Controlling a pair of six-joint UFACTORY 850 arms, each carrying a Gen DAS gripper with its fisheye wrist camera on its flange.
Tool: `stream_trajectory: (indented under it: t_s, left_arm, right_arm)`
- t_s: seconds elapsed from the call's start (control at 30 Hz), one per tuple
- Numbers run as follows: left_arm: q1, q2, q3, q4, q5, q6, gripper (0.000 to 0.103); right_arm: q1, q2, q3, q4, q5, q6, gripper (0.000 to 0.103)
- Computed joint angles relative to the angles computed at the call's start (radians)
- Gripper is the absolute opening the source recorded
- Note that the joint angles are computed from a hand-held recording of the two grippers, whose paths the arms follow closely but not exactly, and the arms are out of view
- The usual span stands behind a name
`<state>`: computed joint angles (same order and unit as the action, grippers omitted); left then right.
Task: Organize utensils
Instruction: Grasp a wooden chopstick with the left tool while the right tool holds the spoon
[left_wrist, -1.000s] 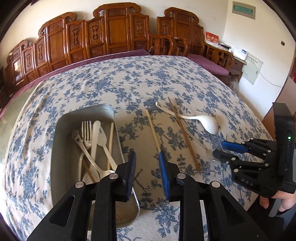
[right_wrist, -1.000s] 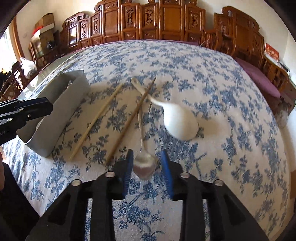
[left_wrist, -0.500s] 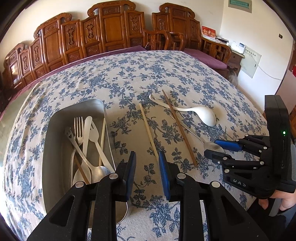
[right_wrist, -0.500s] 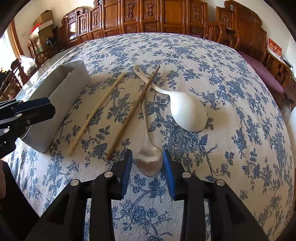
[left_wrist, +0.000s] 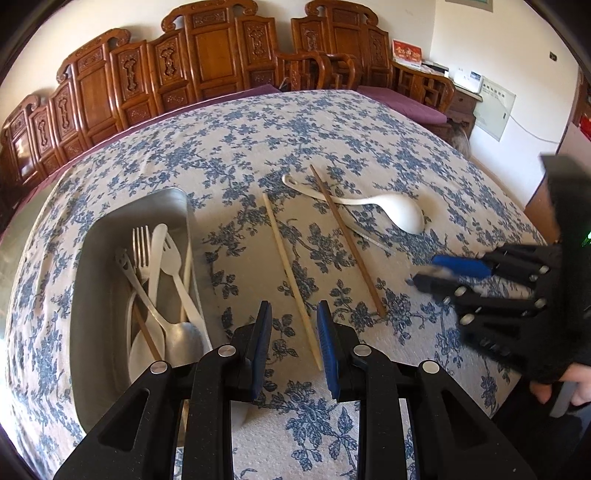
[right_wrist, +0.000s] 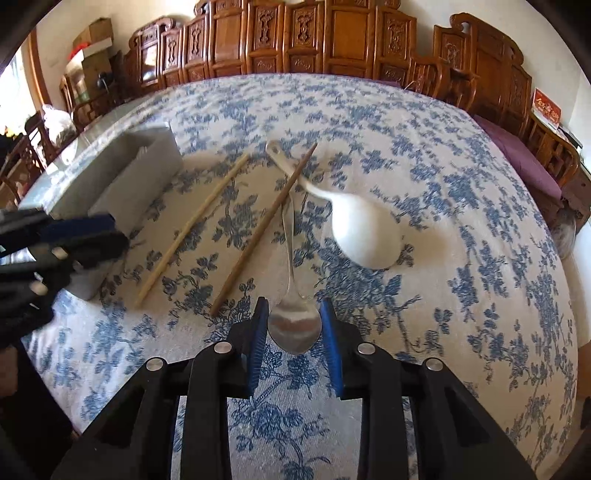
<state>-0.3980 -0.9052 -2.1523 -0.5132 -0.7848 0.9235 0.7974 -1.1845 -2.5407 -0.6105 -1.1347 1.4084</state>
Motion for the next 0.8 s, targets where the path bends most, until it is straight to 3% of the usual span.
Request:
stream_trajectory:
  t_s: [0.17, 0.43, 0.8]
  left_arm:
    - [-0.007, 0.008, 0.024, 0.009, 0.001, 0.007, 0.023]
    - [-0.019, 0.011, 0.047, 0.046, 0.007, -0.005, 0.023]
    - [-0.030, 0.030, 0.085, 0.087, 0.047, -0.020, 0.026]
  right_arm:
    - [0.016, 0.118, 0.187, -0.086, 0.061, 0.133, 0.031]
    - [0.031, 0.178, 0.269, -0.192, 0.067, 0.230, 0.031]
    - [0.032, 0.198, 0.306, -0.220, 0.085, 0.258, 0.031]
